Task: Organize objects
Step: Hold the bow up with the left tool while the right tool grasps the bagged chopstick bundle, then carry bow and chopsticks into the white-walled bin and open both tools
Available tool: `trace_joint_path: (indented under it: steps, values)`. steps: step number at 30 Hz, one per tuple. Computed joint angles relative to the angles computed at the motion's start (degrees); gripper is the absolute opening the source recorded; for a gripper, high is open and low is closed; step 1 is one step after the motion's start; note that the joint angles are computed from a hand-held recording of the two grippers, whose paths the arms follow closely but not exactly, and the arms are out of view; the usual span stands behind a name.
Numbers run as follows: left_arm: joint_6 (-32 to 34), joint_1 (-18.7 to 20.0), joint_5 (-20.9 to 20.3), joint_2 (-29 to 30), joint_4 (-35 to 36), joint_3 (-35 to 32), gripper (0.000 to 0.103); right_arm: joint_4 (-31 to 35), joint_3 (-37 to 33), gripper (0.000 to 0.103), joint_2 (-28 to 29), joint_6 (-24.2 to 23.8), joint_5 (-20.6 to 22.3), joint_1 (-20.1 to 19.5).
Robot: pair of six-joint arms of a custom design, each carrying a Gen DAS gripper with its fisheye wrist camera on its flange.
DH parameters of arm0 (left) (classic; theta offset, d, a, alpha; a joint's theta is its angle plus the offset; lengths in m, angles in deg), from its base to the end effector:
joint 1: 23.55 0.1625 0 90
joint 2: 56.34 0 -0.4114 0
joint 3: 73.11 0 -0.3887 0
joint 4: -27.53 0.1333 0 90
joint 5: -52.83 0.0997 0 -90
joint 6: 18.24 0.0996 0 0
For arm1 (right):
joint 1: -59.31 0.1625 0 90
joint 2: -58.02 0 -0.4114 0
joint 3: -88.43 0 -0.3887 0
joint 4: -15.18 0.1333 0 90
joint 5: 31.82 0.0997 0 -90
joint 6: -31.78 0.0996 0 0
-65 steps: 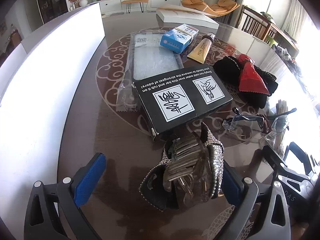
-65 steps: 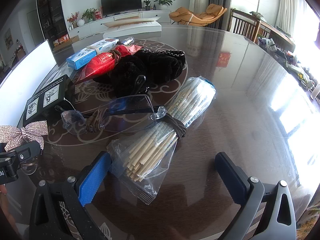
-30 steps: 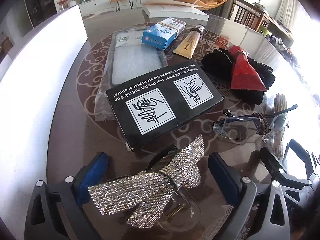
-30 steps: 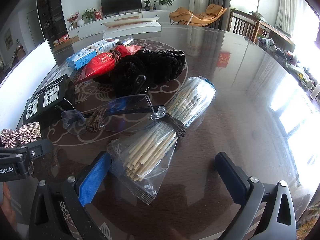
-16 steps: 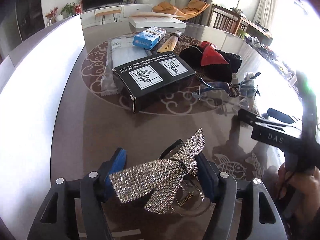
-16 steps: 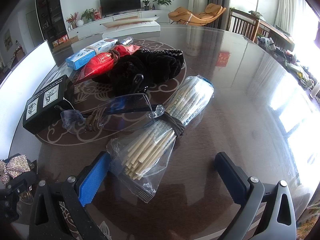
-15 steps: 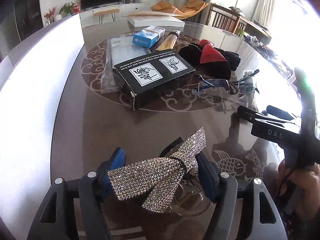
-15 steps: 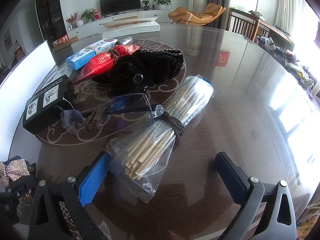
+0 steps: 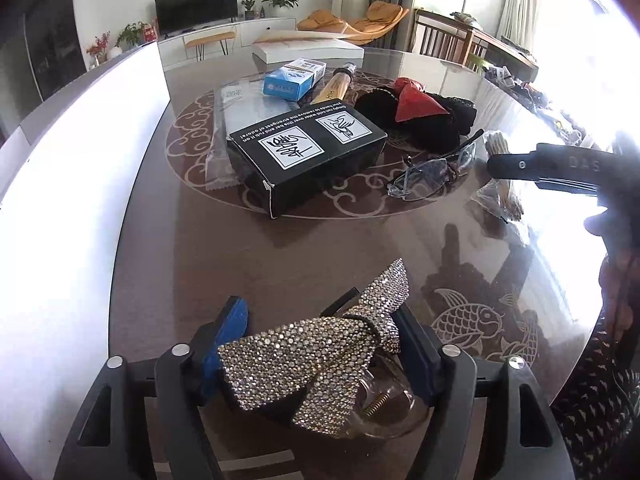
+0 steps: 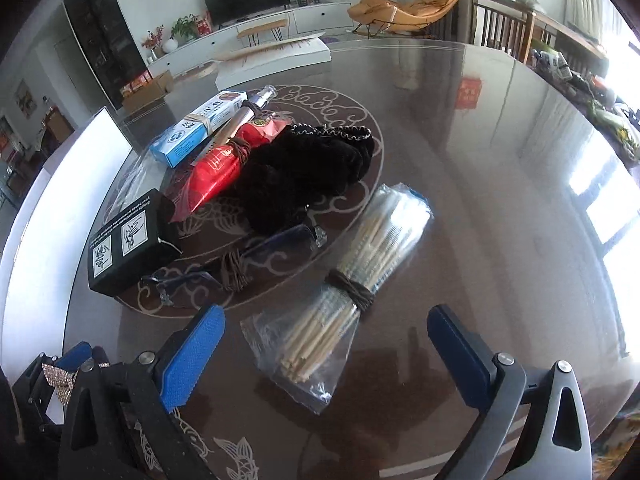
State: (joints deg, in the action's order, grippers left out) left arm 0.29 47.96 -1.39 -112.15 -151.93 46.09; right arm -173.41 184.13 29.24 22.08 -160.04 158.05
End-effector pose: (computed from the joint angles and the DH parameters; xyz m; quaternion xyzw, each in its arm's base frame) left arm 0.0135 -0.5637 0.1265 0.2286 0.9012 -0.2145 0.2993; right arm 0.1679 -0.6206 -0.0113 0.0575 -0.9116 0.2552 0.3171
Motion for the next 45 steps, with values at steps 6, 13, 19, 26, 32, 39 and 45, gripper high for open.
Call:
trace_joint_path:
  steps: [6, 13, 19, 26, 32, 39, 45]
  values:
    - [0.4, 0.6, -1.4, -1.0, -2.3, 1.4, 0.062, 3.5, 2.7, 0.061, -3.1, 2.6, 2.1, -2.6]
    - [0.9, -0.3, -3.8, -2.1, -5.7, 3.5, 0.061, 9.3, 0.1, 0.073, -3.0, 4.8, 0.2, -1.8]
    - [-1.5, -1.4, -6.1, -7.2, -2.6, 5.4, 0.061, 4.7, 3.4, 0.029, -4.5, 7.2, 1.0, -3.0]
    - [-4.9, -2.5, -8.8, -15.1, 2.1, 6.4, 0.061, 0.3, 14.9, 0.029, -13.1, 11.6, 11.1, -3.3]
    - [-5.4, -2.7, -7.8, -22.2, 5.4, 4.8, 0.061, -1.2, 16.7, 0.029, -14.5, 13.5, 19.6, 3.1]
    - [0.0, 1.6, 2.9, -26.4, 5.7, -0.1, 0.061, 7.2, 0.9, 0.029, -3.3, 11.5, 30.4, 14.2]
    - [-0.7, 8.9, 9.4, -24.5, 10.4, -5.0, 0.061, 19.5, -15.2, 0.029, 9.1, 8.0, 31.6, 19.8]
